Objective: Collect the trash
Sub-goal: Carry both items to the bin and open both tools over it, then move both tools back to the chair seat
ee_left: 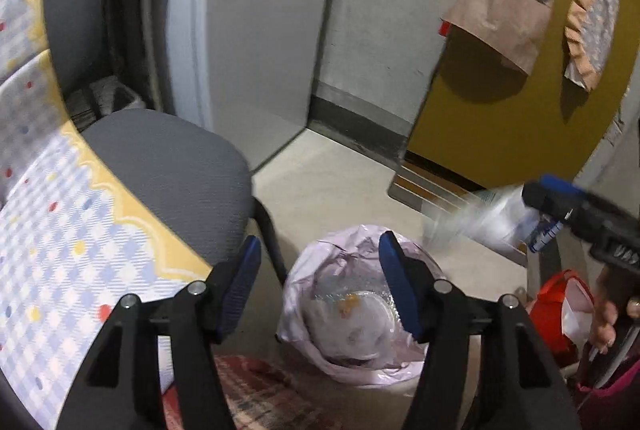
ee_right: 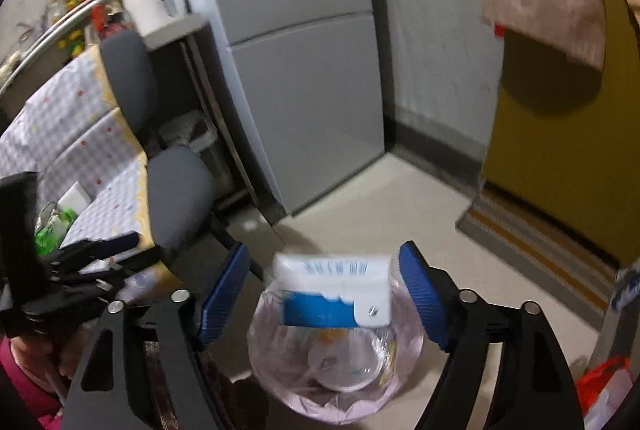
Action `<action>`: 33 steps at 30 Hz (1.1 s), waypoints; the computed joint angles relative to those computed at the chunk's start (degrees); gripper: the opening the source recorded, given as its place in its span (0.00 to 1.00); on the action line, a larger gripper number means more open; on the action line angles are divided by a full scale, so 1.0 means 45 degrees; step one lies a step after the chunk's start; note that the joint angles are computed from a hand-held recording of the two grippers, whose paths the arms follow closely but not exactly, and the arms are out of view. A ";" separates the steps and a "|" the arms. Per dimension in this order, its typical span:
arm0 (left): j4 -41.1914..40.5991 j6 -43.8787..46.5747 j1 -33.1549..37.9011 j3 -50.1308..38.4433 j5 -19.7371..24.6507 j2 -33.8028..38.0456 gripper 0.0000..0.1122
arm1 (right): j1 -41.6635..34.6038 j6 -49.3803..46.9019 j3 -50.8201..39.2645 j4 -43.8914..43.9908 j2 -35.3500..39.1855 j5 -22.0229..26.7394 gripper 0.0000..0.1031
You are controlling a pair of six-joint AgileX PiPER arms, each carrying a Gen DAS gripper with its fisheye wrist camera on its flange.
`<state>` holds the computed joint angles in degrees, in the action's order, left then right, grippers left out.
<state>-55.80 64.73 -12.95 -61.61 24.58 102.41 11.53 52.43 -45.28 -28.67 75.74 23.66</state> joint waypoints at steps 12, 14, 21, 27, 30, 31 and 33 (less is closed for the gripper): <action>-0.0564 0.0894 0.2475 0.1584 -0.0788 -0.1890 0.62 | 0.1097 0.0273 -0.1070 0.0095 0.0583 -0.0546 0.77; -0.0909 0.1501 0.3181 0.1969 -0.0936 -0.2212 0.64 | 0.1602 0.0102 -0.1679 0.0235 0.1080 -0.0590 0.77; -0.1461 0.2497 0.6152 0.2494 -0.1227 -0.2629 0.69 | 0.3245 -0.2880 -0.4572 0.2609 0.3423 -0.0430 0.77; -0.0751 0.1866 0.8698 0.1952 -0.1250 -0.2409 0.70 | 0.4739 -0.5858 -0.8332 0.4643 0.6077 0.0745 0.77; -0.0077 0.1151 0.9939 0.1349 -0.1194 -0.2328 0.71 | 0.5364 -0.6845 -1.0509 0.5124 0.7425 0.1541 0.76; 0.0208 0.0865 1.0367 0.1076 -0.1269 -0.2249 0.71 | 0.5490 -0.7116 -1.1112 0.5301 0.7785 0.1743 0.76; 0.0457 0.0568 1.1177 0.0607 -0.1420 -0.2094 0.74 | 0.5851 -0.7663 -1.2881 0.5616 0.8811 0.2321 0.76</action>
